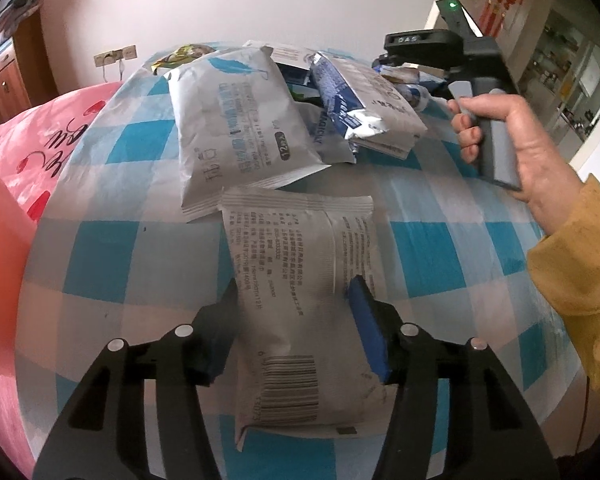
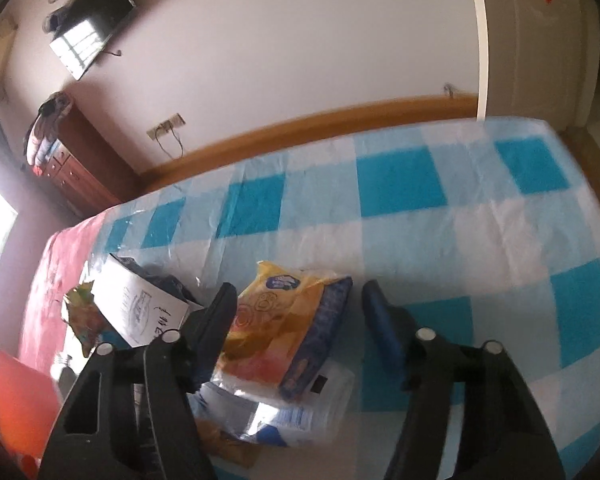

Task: Collect trash
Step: 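Grasp the white paper packet with left tool while right tool grasps yellow snack bag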

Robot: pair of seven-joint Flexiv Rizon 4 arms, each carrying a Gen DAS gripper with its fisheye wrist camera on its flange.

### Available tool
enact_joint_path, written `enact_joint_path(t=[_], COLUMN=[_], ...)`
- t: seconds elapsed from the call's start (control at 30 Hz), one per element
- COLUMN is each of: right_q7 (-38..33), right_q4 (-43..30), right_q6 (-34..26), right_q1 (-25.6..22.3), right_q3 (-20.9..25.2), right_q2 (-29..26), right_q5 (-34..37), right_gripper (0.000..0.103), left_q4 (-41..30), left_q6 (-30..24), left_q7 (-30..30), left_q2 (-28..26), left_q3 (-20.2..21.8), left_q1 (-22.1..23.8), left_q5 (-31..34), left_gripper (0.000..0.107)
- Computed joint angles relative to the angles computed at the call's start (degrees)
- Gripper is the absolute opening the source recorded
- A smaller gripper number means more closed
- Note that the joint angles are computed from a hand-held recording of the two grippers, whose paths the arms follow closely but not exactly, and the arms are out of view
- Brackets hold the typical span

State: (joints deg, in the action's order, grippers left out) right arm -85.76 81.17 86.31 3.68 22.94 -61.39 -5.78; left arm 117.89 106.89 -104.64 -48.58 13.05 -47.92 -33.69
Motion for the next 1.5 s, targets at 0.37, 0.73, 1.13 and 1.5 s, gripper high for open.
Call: enact_joint_path(t=[0.37,0.73,1.13,1.5], right_q7=[-5.65,-1.59,3.00,3.66], right_q4=[15.38,35.08,46.52,48.04], right_q6=[10.05,25.34,37.38,40.29], right_q1=[-4.67,-7.65,-4.38,10.45], right_q3=[3.00,2.75,-4.99,-17.53], right_q2=[3.96,9.46,12.72,14.27], right_q5=[-4.87,-8.98,-12.32,-5.18], right_gripper=[0.044,0.042,0.073,0.076], left_q4=[-2.80,-6.29,-6.96,-6.33], left_q6=[-5.61,-13.66,-15.16,-14.23], left_q7=[0.22,-6.88,-15.56,-22.66], left_q2=[-1.71,-4.38,-4.20,-3.31], left_q3=[5.85,15.84,18.61,19.42], left_q1=[-5.39,-12.82,-13.75,-14.04], left_q5=[1.61,6.83,13.79,20.12], left_gripper=[0.087,0.094,0.079,0.067])
